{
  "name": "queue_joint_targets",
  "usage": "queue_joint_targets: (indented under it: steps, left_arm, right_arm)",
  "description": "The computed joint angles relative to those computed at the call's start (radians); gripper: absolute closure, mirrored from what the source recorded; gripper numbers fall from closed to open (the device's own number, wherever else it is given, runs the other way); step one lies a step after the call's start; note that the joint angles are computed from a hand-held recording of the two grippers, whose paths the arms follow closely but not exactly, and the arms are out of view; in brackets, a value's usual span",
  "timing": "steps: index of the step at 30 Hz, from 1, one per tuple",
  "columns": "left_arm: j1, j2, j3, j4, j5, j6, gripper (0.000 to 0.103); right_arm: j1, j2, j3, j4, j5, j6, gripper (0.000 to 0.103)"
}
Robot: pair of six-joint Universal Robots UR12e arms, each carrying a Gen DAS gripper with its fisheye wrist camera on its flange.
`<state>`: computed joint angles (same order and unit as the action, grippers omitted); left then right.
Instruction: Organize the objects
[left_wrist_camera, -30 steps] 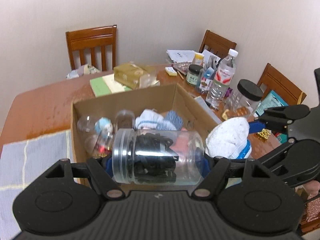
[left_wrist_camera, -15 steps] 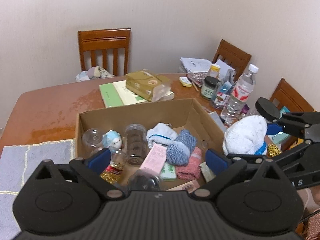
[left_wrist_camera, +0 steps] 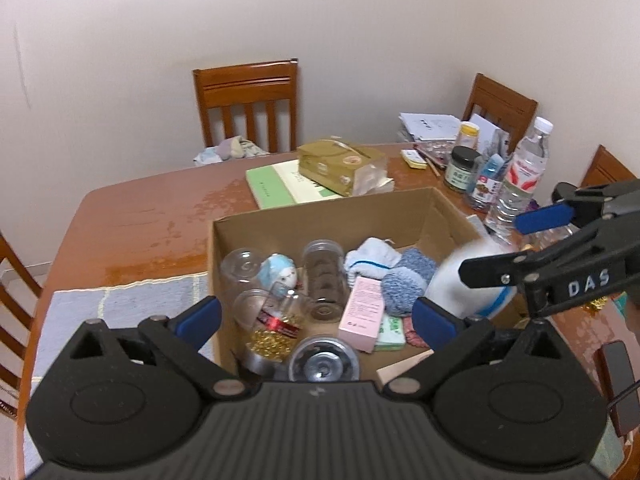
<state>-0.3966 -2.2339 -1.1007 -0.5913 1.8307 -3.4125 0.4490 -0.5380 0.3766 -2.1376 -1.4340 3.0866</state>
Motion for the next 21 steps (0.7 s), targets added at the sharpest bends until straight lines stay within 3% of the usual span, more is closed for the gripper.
queue_joint_targets:
  steps: [12,16,21]
  left_arm:
    - [-0.017,0.02,-0.033,0.01,0.099,-0.017,0.001]
    - [-0.024,0.025,-0.029,-0.01,0.131,-0.056,0.001]
    - [-0.034,0.034,-0.047,-0.02,0.145,-0.109,0.001]
  right_arm:
    - [-0.008,0.066,-0.198,0.196,-0.051,0.158,0.0]
    - [-0.004,0.01,-0.1,0.138,-0.093,0.167,0.0]
    - [0.01,-0.081,0.105,0.006,-0.149,0.162,0.0]
